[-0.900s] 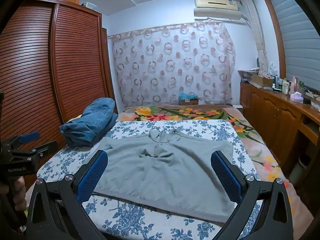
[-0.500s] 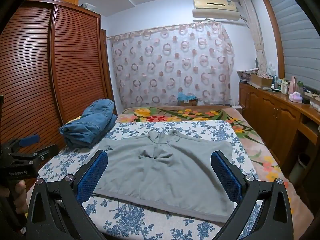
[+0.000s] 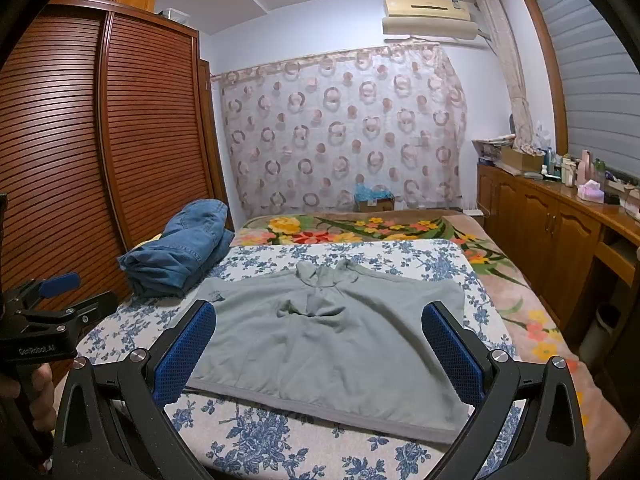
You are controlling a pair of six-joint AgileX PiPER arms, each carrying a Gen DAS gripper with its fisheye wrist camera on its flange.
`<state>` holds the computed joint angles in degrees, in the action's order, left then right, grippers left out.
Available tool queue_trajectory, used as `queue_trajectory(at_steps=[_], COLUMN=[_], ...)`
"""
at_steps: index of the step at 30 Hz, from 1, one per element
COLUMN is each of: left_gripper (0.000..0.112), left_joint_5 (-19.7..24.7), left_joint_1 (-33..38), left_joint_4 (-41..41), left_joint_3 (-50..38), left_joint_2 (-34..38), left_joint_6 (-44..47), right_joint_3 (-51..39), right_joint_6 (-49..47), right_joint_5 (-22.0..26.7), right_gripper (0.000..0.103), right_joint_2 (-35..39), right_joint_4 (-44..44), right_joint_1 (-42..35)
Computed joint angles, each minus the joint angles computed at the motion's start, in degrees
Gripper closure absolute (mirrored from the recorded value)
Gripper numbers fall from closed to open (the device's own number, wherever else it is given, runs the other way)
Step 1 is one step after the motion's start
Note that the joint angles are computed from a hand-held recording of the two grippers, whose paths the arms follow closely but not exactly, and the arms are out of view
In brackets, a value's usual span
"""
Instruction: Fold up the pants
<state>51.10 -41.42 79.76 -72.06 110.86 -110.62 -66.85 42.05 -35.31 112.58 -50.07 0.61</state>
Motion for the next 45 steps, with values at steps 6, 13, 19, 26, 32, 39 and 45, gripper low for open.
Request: queue_trajectory(at_steps=[6, 13, 19, 26, 32, 39, 45], left_gripper=[0.009, 0.009, 0.009, 0.009, 0.009, 0.009, 0.009], left_joint_5=[0.0, 0.2, 1.1, 1.1, 1.1, 1.3, 1.8], left_joint_1=[0.0, -0.3, -0.7, -0.8, -0.7, -0.9, -1.3], left_joint_4=[0.0, 0.1, -1.6, -1.8, -1.6, -1.7, -2.3], left_joint_3=[0.0, -0.1, -1.8, -1.9, -1.7, -1.9, -2.5], left_joint_2=[0.0, 0.3, -0.6, -0.7, -0.7, -0.6, -0.9], left_joint_6=[0.0, -0.4, 2.4, 2.5, 2.4, 2.5, 3.2], right_joint_3=[0.2, 0.2, 0.1, -0.1, 0.1, 0.1, -0.3], right_joint_6=[-0.1, -0.3, -0.1, 0.1, 0.1, 0.0, 0.3], right_joint_5=[-0.1, -0.1, -0.2, -0.2, -0.3, -0.4, -0.3], right_gripper=[0.000, 0.000, 0.000, 0.000, 0.000, 0.000, 0.000], right_joint_2=[-0.1, -0.1, -0.1, 0.0, -0.1, -0.1, 0.1], right_joint_4=[0.1, 0.4, 0.2, 0.1, 0.1, 0.2, -0.2], right_joint_1=[0.1, 0.2, 0.2, 0.2, 0.2, 0.2, 0.1])
